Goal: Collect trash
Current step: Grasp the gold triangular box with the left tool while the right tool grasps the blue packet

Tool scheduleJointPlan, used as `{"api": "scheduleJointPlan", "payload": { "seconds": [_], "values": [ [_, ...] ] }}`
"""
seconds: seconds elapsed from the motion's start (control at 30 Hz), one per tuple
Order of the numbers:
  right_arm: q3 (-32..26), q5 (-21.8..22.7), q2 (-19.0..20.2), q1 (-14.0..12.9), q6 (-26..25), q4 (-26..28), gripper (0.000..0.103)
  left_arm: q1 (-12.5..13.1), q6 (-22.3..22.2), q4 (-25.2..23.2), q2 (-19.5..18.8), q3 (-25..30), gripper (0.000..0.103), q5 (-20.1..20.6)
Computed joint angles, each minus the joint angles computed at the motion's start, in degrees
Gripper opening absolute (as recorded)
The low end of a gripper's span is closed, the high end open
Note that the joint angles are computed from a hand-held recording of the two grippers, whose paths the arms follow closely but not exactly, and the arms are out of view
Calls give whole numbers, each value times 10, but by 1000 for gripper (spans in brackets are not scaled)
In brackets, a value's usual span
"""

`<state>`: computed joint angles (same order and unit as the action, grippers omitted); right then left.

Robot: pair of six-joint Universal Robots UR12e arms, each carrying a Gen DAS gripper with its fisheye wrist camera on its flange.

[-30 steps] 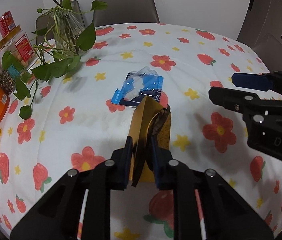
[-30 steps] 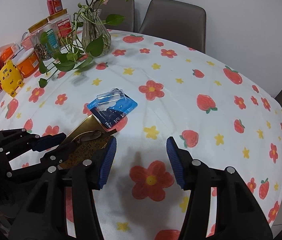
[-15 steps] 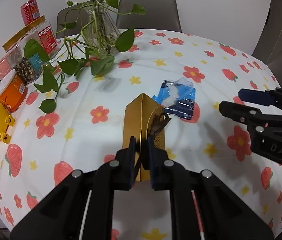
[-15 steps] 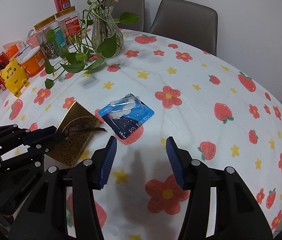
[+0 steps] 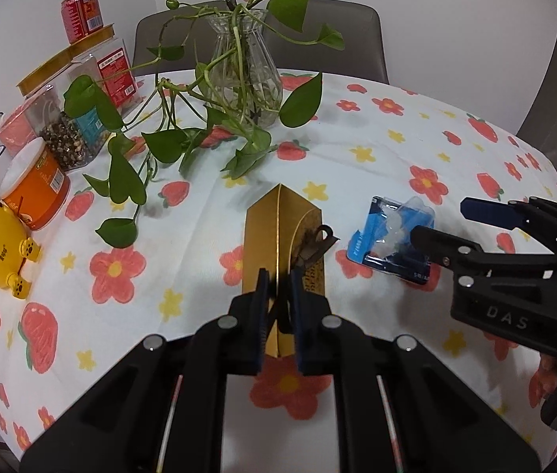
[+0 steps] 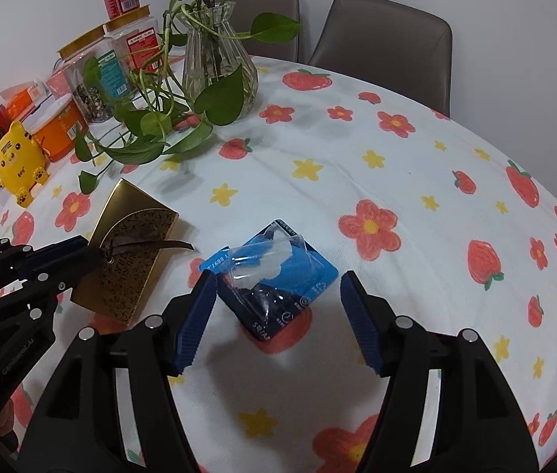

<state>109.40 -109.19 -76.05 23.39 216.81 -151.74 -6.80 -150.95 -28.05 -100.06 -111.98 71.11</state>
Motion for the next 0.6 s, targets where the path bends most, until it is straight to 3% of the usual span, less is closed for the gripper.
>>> {"api": "scheduleJointPlan", "payload": {
  "seconds": [0.27, 0.43, 0.47, 0.53, 0.6],
  "values": [
    [-13, 13, 25, -9, -20, 5, 64, -1, -6, 5, -18, 13, 11, -1],
    [-15, 0, 30, -4, -29, 0, 69, -1, -9, 7, -22, 15, 11, -6],
    [-14, -2, 30, -4, -30, -2, 67, -1, -9, 7, -22, 16, 11, -7],
    [-13, -6, 26, -3, -35, -7, 54, -1, -11, 6, -21, 16, 11, -8],
    [-15, -9, 24, -2, -39, -1, 53, -1, -12, 6, -21, 16, 11, -7]
  ]
}}
